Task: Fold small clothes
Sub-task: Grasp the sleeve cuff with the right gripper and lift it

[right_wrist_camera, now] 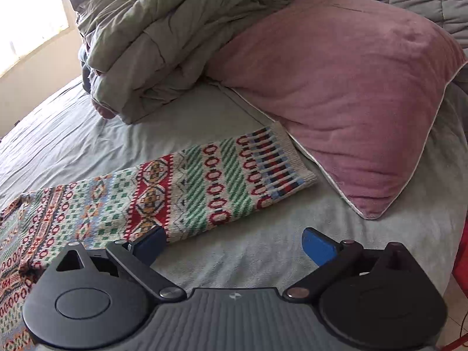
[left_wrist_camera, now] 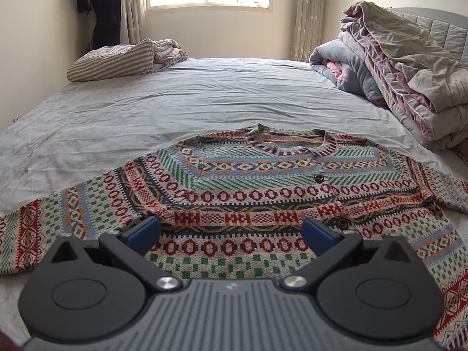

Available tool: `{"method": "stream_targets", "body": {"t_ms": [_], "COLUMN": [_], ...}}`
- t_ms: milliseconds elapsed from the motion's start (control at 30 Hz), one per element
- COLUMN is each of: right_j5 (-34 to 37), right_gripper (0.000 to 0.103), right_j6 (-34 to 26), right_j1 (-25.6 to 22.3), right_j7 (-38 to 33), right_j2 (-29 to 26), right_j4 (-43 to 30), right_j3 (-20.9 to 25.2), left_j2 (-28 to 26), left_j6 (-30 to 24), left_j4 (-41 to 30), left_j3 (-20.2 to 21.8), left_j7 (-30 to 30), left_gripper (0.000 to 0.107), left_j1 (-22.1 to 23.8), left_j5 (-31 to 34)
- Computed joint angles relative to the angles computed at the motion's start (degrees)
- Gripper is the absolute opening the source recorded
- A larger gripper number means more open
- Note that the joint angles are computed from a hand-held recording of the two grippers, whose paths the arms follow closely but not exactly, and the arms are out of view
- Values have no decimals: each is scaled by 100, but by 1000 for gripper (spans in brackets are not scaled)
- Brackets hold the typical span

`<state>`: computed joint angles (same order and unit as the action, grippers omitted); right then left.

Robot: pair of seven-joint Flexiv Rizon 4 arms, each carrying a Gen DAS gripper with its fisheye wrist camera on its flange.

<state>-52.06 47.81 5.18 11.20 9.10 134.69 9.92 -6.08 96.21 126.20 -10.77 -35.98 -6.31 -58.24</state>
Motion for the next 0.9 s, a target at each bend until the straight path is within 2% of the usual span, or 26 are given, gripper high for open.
{"method": "stream_targets", "body": {"t_ms": [133, 233, 300, 367, 400, 467, 500, 533, 567, 700, 900], "right_j5": [-265, -1015, -1331, -1581, -1694, -1987, -2090, -2178, -2239, -2608, -2682], "right_gripper": [92, 91, 85, 66, 60, 33, 27, 14, 9, 8, 7], "right_j6": [196, 290, 168, 18, 17, 168, 244, 298, 268, 215, 108], "right_j1": [-139, -288, -297, -279, -282, -328, -350, -366, -363, -341, -196], "right_j7": [360, 1192, 1465, 1558, 1578, 1697, 1747, 1758, 1727, 1653, 1028], "right_j2": [-269, -431, -539, -664, -709, -763, -779, -803, -816, -732, -617], "right_j4": [49, 73, 10, -96, -133, -155, -161, -183, -207, -280, -598], "right_j3": [-165, -277, -323, -379, -417, -508, -538, -561, -562, -530, -415], "left_j2": [-158, -253, -286, -293, -291, -305, -309, -310, -308, -286, -246], "left_j6": [-69, -162, -270, -346, -372, -454, -475, -490, -500, -562, -755], "left_j4": [-32, -34, -41, -31, -25, -46, -53, -55, -54, -63, -103], "left_j3": [26, 142, 214, 89, 38, 83, 106, 117, 113, 62, 113], "left_j7": [-230, -613, -910, -981, -982, -1117, -1177, -1222, -1244, -1211, -1115], "left_gripper": [102, 102, 102, 102, 102, 102, 102, 102, 102, 102, 102], "left_j1": [46, 96, 154, 313, 370, 390, 396, 405, 422, 480, 402], "left_j5": [295, 757, 1063, 1051, 1016, 1085, 1126, 1154, 1158, 1015, 720]}}
